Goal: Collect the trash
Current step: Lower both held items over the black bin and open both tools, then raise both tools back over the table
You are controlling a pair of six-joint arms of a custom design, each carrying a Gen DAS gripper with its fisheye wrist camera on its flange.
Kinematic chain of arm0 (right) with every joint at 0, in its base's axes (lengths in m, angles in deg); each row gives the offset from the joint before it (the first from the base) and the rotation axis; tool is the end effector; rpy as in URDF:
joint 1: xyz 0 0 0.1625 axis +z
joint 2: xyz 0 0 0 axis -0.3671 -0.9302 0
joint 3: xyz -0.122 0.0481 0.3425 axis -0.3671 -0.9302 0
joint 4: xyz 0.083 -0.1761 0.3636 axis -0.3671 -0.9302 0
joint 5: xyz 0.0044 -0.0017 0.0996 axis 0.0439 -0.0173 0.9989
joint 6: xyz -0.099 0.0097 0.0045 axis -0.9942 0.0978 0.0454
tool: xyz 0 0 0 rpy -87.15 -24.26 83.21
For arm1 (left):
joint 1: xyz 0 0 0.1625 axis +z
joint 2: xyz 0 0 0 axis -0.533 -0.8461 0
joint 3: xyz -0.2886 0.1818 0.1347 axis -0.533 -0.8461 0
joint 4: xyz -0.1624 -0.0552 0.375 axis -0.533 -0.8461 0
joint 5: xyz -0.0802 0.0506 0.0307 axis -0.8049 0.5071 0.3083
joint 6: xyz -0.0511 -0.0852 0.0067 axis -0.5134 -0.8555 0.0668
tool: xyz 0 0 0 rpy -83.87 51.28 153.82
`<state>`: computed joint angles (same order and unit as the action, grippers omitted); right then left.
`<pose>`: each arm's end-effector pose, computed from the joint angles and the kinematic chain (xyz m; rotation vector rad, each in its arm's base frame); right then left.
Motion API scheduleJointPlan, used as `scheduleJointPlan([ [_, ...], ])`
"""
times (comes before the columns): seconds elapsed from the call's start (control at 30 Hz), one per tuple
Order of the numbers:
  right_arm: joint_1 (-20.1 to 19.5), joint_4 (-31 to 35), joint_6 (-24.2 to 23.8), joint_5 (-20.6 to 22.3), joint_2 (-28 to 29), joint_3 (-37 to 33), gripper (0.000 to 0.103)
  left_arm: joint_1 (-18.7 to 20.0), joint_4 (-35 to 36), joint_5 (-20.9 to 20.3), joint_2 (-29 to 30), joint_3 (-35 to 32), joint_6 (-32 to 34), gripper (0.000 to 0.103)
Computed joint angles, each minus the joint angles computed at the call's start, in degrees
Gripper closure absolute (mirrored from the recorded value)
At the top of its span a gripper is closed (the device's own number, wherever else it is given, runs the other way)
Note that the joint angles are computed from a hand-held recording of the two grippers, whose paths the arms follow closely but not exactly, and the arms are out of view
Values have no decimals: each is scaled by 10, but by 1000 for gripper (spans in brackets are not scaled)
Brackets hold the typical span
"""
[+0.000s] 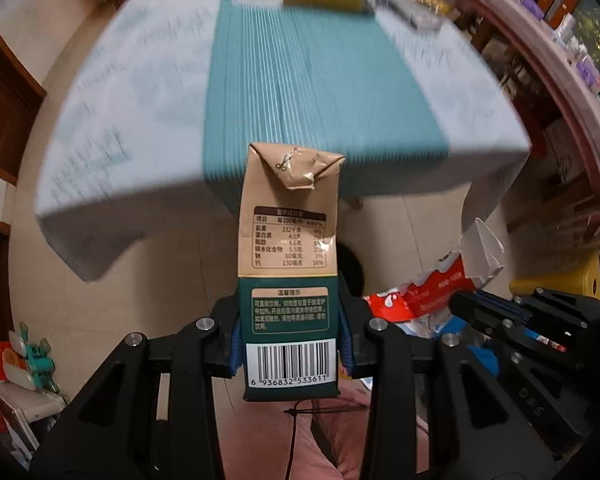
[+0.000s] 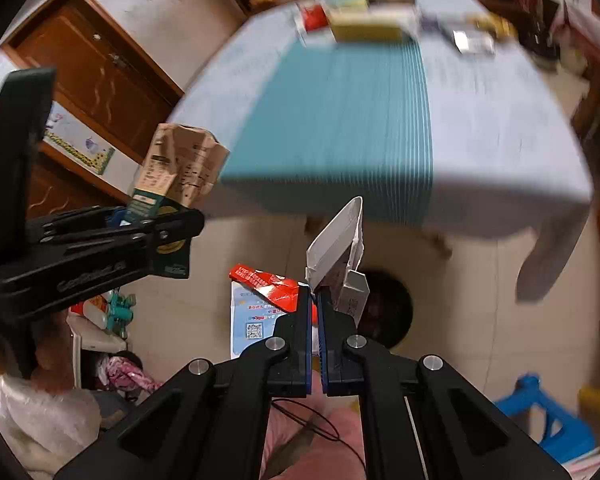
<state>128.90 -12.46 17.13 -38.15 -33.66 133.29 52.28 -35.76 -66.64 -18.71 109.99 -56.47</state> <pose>0.2136 -0.3624 0.5172 0.5426 -2.7047 0.1844 -0.5749 -0.4007 0.1523 0.0492 2.3748 -0.3240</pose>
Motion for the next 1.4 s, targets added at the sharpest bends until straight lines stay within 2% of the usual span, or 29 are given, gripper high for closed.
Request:
scheduleJointPlan([
  [0.2,-89,-85,-55,-30,-92,181,100,19,-139,-29,-36,175,19,70],
  [0.33,-152,-150,-107,-51,-129,277,100,29,-203,-32,-31,240,36,70],
  [0.47,-209,-215,-166,-65,-152,343,100,39,-268,-36,-23,287,49,70],
  [0.57,-246,-252,-191,-63,-150,366,100,47,-315,-46,-24,318,50,70],
  [0.63,-272,-254,-197,-51,-143,371,98,52,-345,-55,-27,336,54,70],
  [0.7,-300,-240,-184,-26,-132,368,84,60,-359,-69,-30,349,54,63],
  [0.73,-309,-241,-180,-15,-128,367,56,62,-360,-70,-31,353,48,50],
  [0.77,-325,-243,-185,1,-135,371,21,64,-359,-66,-35,358,43,37],
  [0.8,-328,-247,-190,2,-140,375,5,64,-358,-62,-37,361,38,34],
  [0.83,-330,-261,-206,-2,-151,385,1,68,-361,-60,-41,365,40,32],
  [0.97,-321,-280,-223,-21,-164,402,1,73,-353,-63,-47,368,35,32],
  [1.13,-287,-283,-185,-35,-152,392,1,72,-329,-50,-58,361,28,32],
  [1.2,-271,-291,-164,-38,-115,366,1,67,-312,-51,-61,351,21,32],
  [1.33,-242,-243,-115,-38,-107,319,1,55,-253,-56,-68,308,12,32],
  [1.4,-226,-214,-86,-37,-102,292,1,47,-197,-59,-67,270,4,32],
])
